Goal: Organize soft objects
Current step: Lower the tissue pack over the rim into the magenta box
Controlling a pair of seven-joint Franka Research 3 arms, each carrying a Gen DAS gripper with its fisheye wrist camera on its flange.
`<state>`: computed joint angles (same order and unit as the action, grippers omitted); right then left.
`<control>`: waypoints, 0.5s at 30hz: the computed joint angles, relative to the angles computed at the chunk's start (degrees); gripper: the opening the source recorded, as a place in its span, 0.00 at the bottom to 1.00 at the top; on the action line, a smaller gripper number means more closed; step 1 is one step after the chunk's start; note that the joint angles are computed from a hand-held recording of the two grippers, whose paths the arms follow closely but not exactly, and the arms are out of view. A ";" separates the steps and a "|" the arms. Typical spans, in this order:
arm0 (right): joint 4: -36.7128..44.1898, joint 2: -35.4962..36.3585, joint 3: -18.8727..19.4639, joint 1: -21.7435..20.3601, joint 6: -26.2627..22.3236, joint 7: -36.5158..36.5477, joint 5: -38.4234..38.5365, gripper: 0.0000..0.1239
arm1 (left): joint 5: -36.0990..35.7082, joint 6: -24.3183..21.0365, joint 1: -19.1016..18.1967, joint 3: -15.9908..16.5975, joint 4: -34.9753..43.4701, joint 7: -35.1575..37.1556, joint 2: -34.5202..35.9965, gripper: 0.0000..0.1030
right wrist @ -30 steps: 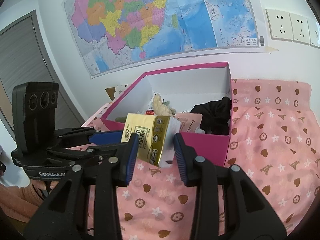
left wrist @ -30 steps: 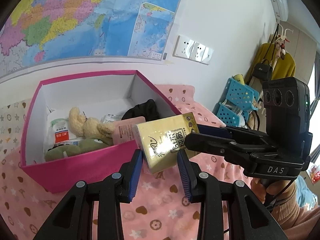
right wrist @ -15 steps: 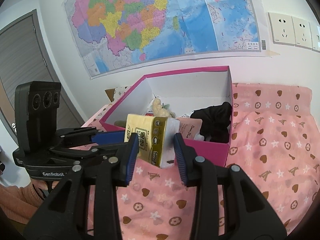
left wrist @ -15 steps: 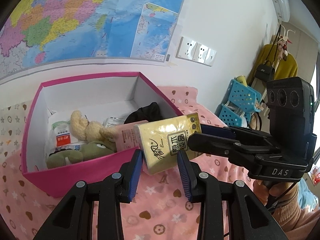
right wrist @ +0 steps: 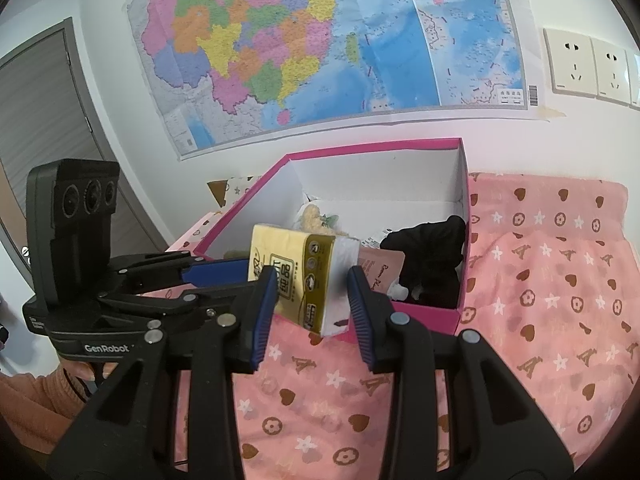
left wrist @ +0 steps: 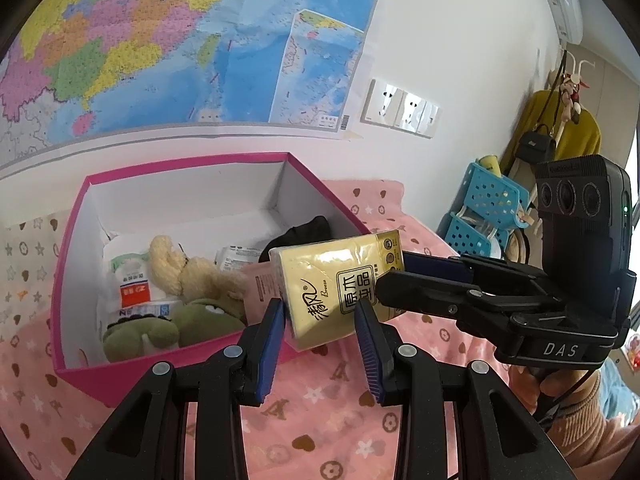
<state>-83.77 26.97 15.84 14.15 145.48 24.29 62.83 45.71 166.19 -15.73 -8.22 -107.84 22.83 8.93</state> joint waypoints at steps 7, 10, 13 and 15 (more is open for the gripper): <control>3.20 2.32 0.00 0.32 -0.43 2.53 -2.19 0.32 | -0.64 -0.46 0.18 0.07 0.83 1.05 0.51 0.34; 3.70 2.79 0.23 0.20 -0.28 2.95 -2.63 0.32 | -0.88 -0.78 0.14 0.17 1.31 1.49 0.82 0.34; 4.86 3.58 0.25 0.26 -0.53 3.89 -3.55 0.32 | -1.54 -1.11 0.21 0.23 2.02 2.26 1.34 0.34; 5.57 4.08 0.32 0.22 -0.78 4.62 -4.04 0.32 | -1.64 -1.53 0.13 0.44 2.70 2.31 1.77 0.34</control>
<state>-78.20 31.05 16.16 14.37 144.70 28.91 58.79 44.07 164.66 -15.60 -7.79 -105.14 25.14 10.70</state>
